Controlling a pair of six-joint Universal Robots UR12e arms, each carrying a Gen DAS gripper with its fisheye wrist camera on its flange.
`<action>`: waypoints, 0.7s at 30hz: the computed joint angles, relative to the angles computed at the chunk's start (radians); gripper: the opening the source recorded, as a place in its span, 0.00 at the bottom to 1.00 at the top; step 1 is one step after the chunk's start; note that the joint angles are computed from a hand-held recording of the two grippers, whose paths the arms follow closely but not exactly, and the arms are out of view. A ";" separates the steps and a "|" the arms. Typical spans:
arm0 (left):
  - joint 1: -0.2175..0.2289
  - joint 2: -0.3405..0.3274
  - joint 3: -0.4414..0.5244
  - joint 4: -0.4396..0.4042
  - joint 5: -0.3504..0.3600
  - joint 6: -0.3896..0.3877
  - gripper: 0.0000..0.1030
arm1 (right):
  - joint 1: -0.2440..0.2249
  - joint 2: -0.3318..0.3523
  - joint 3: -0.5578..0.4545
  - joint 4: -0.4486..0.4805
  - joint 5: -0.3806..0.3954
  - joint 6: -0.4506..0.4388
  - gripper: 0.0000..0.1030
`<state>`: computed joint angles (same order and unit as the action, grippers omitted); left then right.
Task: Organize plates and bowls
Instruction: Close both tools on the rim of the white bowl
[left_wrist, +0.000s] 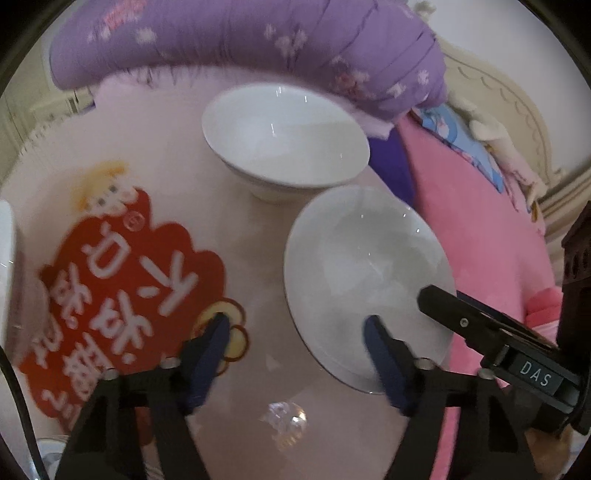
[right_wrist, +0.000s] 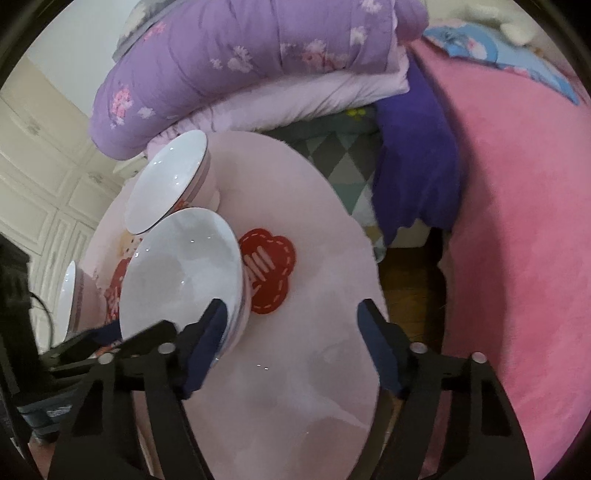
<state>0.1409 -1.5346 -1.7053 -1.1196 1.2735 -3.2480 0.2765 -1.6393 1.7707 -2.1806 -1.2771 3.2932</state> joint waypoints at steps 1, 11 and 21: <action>0.007 -0.003 -0.002 -0.005 -0.021 -0.001 0.53 | 0.002 0.002 -0.002 0.003 0.003 -0.002 0.63; 0.031 -0.038 0.004 0.021 -0.104 -0.006 0.22 | 0.037 0.022 -0.023 0.004 0.010 -0.021 0.12; 0.037 -0.008 -0.021 0.032 -0.110 -0.032 0.20 | 0.050 0.017 -0.020 0.009 -0.001 0.008 0.11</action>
